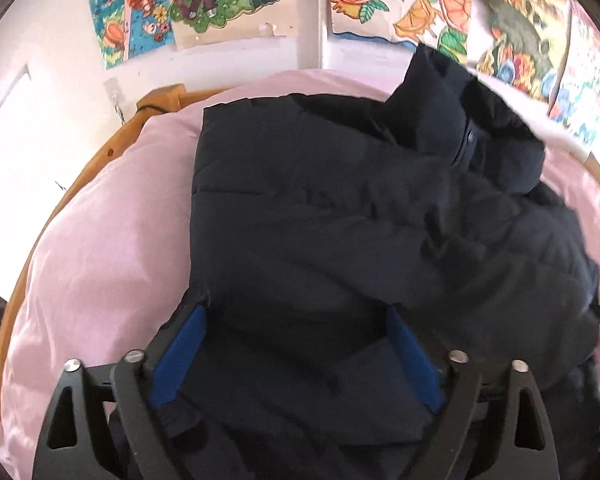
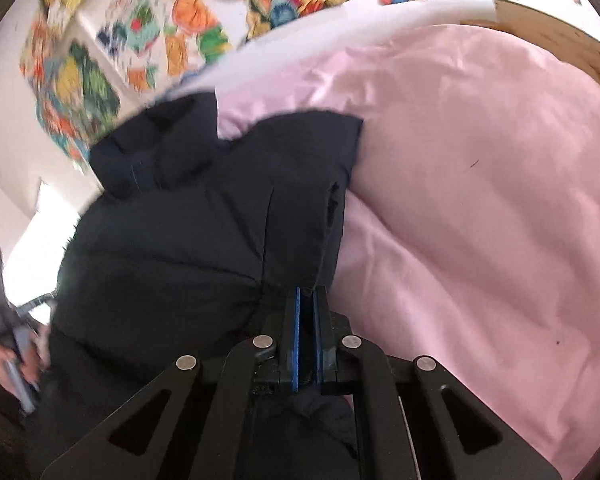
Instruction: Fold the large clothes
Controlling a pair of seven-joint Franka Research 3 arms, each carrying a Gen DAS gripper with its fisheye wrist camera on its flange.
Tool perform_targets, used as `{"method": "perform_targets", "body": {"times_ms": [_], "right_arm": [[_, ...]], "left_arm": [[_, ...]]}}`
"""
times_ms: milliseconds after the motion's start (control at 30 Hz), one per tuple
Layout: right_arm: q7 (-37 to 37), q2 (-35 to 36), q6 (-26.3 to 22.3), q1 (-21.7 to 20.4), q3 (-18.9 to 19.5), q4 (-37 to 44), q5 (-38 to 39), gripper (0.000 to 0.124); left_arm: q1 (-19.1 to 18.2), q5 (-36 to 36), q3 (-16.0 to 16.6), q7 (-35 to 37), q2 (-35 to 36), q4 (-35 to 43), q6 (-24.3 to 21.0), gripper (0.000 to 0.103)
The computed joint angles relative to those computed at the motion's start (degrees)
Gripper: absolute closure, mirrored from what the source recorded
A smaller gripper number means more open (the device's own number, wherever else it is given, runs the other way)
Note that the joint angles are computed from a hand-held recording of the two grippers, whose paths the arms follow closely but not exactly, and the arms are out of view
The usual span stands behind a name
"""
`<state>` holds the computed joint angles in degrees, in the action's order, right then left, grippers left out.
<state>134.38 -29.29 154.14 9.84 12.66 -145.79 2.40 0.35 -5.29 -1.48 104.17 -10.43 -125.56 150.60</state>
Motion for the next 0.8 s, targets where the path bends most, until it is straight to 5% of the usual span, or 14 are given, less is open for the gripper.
{"method": "perform_targets", "body": {"times_ms": [333,533,800], "right_arm": [[1.05,1.25,-1.87,-0.53,0.41,0.61,-3.34,0.097],[3.07,-0.43,-1.16,-0.75,-0.27,-1.06,-1.68,0.075],[-2.26,1.35,-8.24,-1.21,-0.1,8.62,-5.01,0.048]], "left_arm": [[0.71,-1.7,-0.1,2.64,2.55,1.72,-1.74,0.0],[1.5,-3.51,0.81,4.59,0.05,5.59,-10.3,0.0],[0.85,-5.81,1.66,7.15,-2.02,12.19,-12.03,0.0]]}}
